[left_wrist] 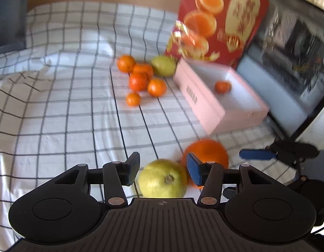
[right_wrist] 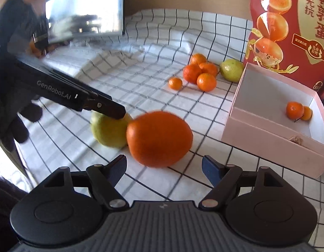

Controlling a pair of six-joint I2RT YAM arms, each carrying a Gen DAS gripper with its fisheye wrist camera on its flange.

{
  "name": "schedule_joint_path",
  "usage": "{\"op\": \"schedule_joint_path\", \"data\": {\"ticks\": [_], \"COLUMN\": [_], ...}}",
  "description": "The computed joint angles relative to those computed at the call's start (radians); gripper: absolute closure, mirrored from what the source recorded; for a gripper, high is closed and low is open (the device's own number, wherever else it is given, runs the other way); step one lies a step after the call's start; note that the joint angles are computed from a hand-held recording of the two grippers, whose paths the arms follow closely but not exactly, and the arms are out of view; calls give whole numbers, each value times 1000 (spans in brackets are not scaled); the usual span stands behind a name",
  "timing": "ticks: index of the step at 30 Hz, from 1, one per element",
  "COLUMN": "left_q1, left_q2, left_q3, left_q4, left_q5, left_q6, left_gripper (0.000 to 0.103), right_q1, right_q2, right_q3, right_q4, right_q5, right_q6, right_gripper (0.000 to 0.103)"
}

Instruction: Organize fruits

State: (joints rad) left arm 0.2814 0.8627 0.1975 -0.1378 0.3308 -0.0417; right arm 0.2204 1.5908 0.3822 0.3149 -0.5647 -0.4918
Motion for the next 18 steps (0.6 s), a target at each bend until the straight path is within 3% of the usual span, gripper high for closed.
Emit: {"op": "schedule_joint_path", "data": {"ticks": [4, 6, 12, 15, 18], "left_q1": [65, 40, -85, -127, -161], "left_q2": [-122, -159, -212, -164, -92], "left_q3": [2, -17, -73, -75, -73], "left_q4": [-133, -159, -130, -71, -12], "left_q5": [67, 50, -92, -146, -178], "left_q6": [96, 106, 24, 5, 0], "left_gripper": [48, 48, 48, 48, 48], "right_q1": [17, 45, 87, 121, 58], "right_q2": [-24, -13, 90, 153, 139], "right_q3": [5, 13, 127, 186, 178], "right_q4": [30, 66, 86, 48, 24], "right_q5": [2, 44, 61, 126, 68], "right_q6": [90, 150, 342, 328, 275], "right_gripper": [24, 24, 24, 24, 24]}}
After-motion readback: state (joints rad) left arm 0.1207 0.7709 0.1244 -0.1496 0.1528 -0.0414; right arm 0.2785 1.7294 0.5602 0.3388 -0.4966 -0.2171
